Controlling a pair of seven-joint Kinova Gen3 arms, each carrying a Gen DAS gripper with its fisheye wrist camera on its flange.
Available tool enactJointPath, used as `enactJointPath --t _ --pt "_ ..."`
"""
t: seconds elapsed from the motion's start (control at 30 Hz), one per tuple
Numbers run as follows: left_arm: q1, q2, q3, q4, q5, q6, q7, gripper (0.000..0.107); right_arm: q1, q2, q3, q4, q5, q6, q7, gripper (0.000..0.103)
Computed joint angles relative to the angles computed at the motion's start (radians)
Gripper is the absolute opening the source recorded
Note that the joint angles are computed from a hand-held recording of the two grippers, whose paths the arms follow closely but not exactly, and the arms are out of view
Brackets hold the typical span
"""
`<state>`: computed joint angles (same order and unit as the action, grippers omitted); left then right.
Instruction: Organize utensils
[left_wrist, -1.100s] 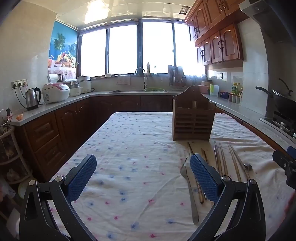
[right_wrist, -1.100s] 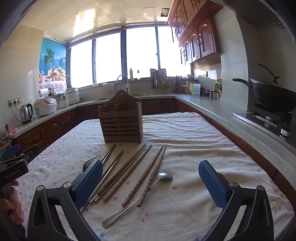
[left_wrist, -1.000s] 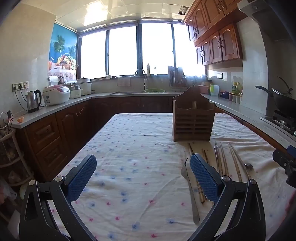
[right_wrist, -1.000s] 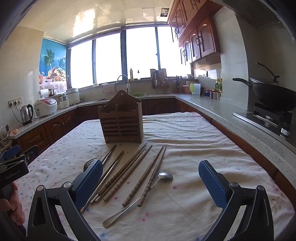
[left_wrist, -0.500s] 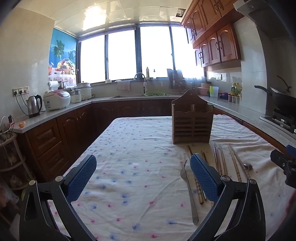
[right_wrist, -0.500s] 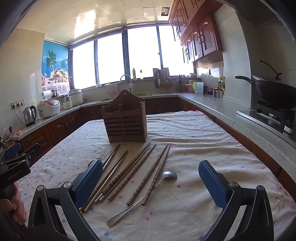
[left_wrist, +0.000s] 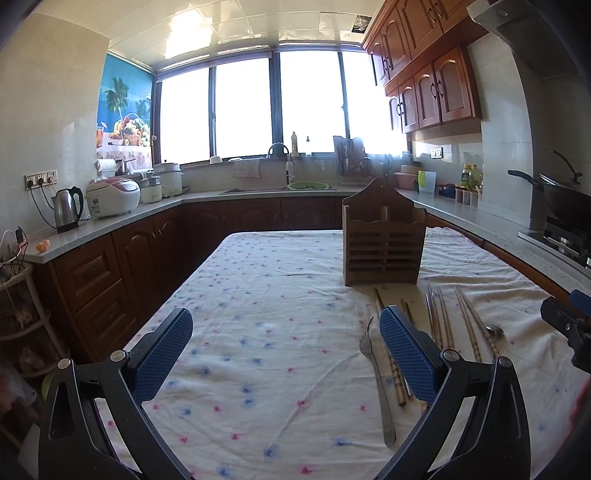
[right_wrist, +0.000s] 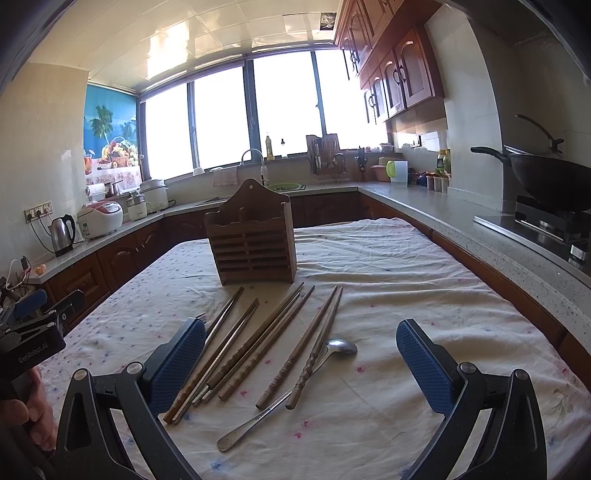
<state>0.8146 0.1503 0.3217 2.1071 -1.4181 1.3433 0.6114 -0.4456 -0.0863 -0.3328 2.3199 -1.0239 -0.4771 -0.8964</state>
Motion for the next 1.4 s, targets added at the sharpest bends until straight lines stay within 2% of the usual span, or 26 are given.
enactJointPath --t 1.13,1.4 --pt "-0.029 -0.027 0.006 0.016 -0.003 -0.062 -0.011 0.103 0.021 -0.005 0.0 -0.003 0.039 0.031 -0.038 0.103" --pt "-0.062 -0.054 0.0 0.014 0.006 -0.14 -0.037 0.103 0.023 -0.002 0.0 -0.007 0.044 0.038 -0.043 0.103"
